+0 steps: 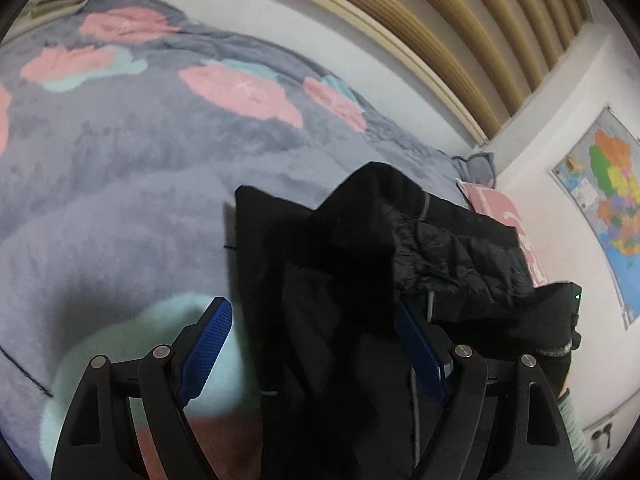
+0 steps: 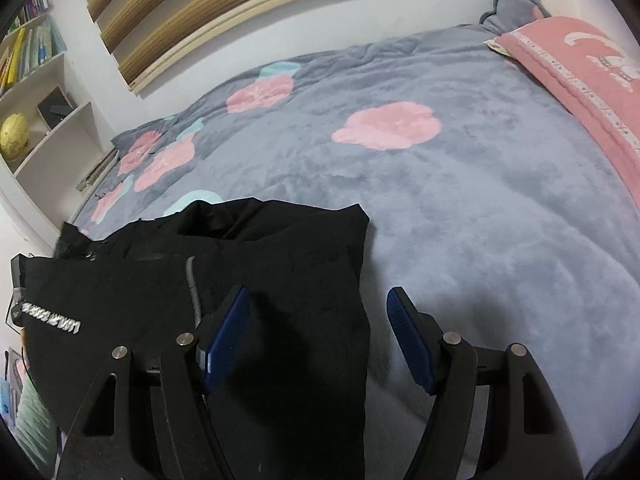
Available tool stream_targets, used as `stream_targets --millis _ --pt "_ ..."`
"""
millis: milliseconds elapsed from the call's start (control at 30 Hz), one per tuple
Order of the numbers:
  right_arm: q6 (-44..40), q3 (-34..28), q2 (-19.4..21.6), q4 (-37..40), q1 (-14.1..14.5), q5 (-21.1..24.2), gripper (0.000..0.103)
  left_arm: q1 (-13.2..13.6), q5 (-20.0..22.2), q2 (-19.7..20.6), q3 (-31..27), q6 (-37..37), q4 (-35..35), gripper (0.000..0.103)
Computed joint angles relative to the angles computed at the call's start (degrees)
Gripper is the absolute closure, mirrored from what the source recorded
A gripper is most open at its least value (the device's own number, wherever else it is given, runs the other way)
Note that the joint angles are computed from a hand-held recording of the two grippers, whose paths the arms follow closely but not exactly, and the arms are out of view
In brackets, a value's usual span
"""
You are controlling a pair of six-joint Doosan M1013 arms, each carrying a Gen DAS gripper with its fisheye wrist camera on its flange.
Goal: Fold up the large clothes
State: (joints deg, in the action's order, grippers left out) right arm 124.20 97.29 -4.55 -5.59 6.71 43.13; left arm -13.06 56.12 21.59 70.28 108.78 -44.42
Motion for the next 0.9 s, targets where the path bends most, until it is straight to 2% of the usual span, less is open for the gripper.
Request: stream_targets --millis 67,100,133,167,200,300,367,467,533,567,700,767,833,900 --pt "-2.8 -0.3 0.9 2.3 -0.3 -0.3 0.029 0.4 -0.9 -0.2 0.7 0.9 -2.4 0.019" --pt "-3.5 -0.5 1.2 2.4 0.0 -0.3 0.033 0.5 -0.8 -0.2 0.7 1.4 -3.2 0.019" --pt "-3.4 -0.9 1.6 0.8 0.6 0.2 0.039 0.6 -0.6 -0.1 0.6 2.3 -4.3 0.019" --pt "-3.3 -1.3 2.1 -1.1 1.3 1.2 0.055 0.6 -0.2 0.1 0.1 2.7 -4.4 0.019" --pt "-3.4 -1.6 2.4 -2.2 1.7 1.9 0.064 0.4 0.7 0.6 -0.8 2.8 -4.0 0.019" --pt "-2.4 -1.0 2.0 -4.9 2.5 0.7 0.076 -0.1 5.6 3.1 -5.2 2.0 -1.5 0.019" --pt "-1.3 -0.3 1.3 -5.0 2.4 -0.6 0.077 0.2 7.0 4.0 -6.5 1.1 -1.9 0.019" --pt "0.2 0.5 0.7 -5.6 2.2 -1.1 0.077 2.3 8.5 3.4 -3.6 8.2 -14.4 0.019" --pt "-0.6 0.5 0.9 -4.9 2.1 -0.8 0.078 3.3 11.2 3.4 -2.4 12.5 -20.1 0.019" --pt "-1.1 0.5 1.0 -4.3 2.0 -0.8 0.077 3.4 11.5 3.3 -2.3 12.7 -19.7 0.019" --pt "-3.6 1.3 0.4 -0.1 0.9 -3.2 0.077 2.2 11.1 4.5 -4.7 7.7 -10.2 0.019" --pt "-7.1 1.9 0.0 4.4 -0.2 -4.5 0.072 1.4 11.1 5.3 -5.9 7.0 -8.1 0.019" --pt "-10.5 2.1 -0.1 8.9 -1.1 -5.3 0.062 0.7 10.9 6.0 -7.2 7.5 -6.8 0.019" --pt "-15.6 2.2 0.0 15.0 -2.3 -5.8 0.043 0.3 11.9 6.9 -8.7 7.8 -6.6 0.019"
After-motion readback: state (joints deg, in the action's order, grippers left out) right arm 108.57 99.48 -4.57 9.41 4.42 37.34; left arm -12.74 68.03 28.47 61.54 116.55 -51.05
